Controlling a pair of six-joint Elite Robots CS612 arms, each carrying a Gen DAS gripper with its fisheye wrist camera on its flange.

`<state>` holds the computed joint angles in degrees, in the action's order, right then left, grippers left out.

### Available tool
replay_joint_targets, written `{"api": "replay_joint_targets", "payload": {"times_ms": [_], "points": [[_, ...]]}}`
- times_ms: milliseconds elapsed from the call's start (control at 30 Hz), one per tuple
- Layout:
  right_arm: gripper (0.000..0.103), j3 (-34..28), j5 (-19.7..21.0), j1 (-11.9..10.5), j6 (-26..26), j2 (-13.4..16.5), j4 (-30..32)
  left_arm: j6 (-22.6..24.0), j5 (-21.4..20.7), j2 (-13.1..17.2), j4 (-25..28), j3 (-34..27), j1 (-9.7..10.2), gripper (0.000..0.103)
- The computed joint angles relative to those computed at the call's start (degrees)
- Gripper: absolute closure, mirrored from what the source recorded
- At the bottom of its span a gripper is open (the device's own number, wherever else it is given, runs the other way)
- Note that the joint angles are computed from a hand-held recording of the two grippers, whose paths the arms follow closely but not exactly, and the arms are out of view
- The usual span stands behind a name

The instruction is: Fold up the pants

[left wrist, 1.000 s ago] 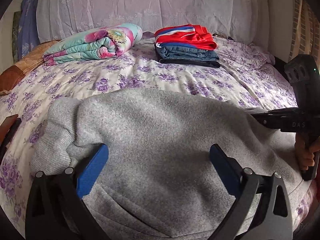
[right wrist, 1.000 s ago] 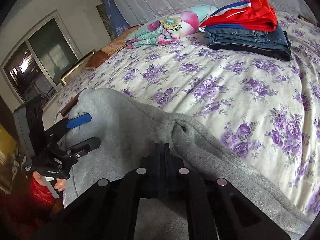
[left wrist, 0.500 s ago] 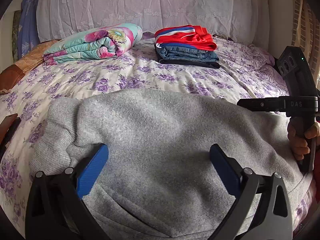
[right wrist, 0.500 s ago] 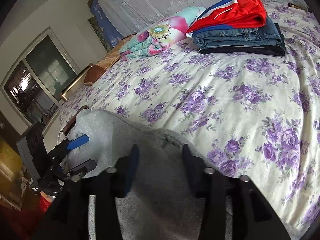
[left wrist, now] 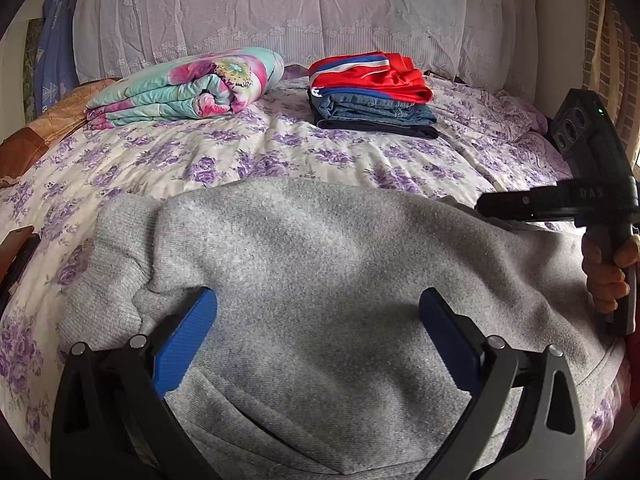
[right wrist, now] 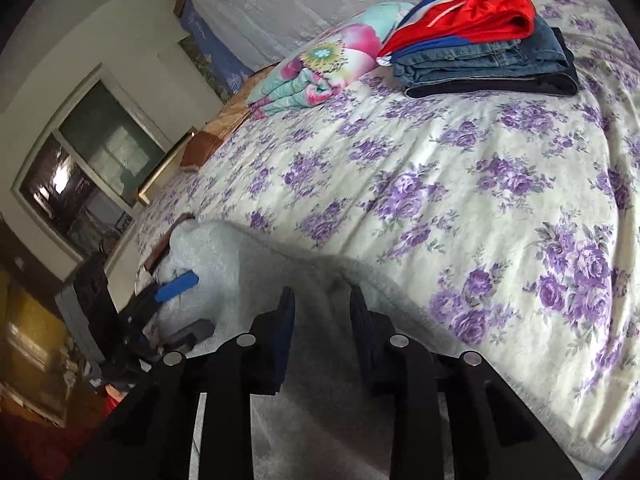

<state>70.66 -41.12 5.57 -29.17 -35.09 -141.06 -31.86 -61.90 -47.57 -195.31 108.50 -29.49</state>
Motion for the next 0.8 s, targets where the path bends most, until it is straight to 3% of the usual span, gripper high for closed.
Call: {"api": "replay_joint_targets", "payload": {"times_ms": [167, 267, 533, 800], "points": [[0.083, -1.9, -4.8, 1.1, -5.1, 0.5, 6.0, 0.0, 0.1, 0.0, 0.0, 0.0, -0.02, 0.005], [0.082, 0.9, -8.1, 1.8, -8.2, -0.6, 1.7, 0.0, 0.1, 0.0, 0.0, 0.0, -0.03, 0.005], [0.081, 4.6, -13.7, 2.7, -9.3, -1.7, -7.8, 0.1, 0.0, 0.1, -0.4, 0.0, -0.14, 0.005], [0.08, 5.1, -13.5, 2.5, -11.3, -2.2, -6.5, 0.0, 0.1, 0.2, -0.5, 0.0, -0.18, 0.005]]}}
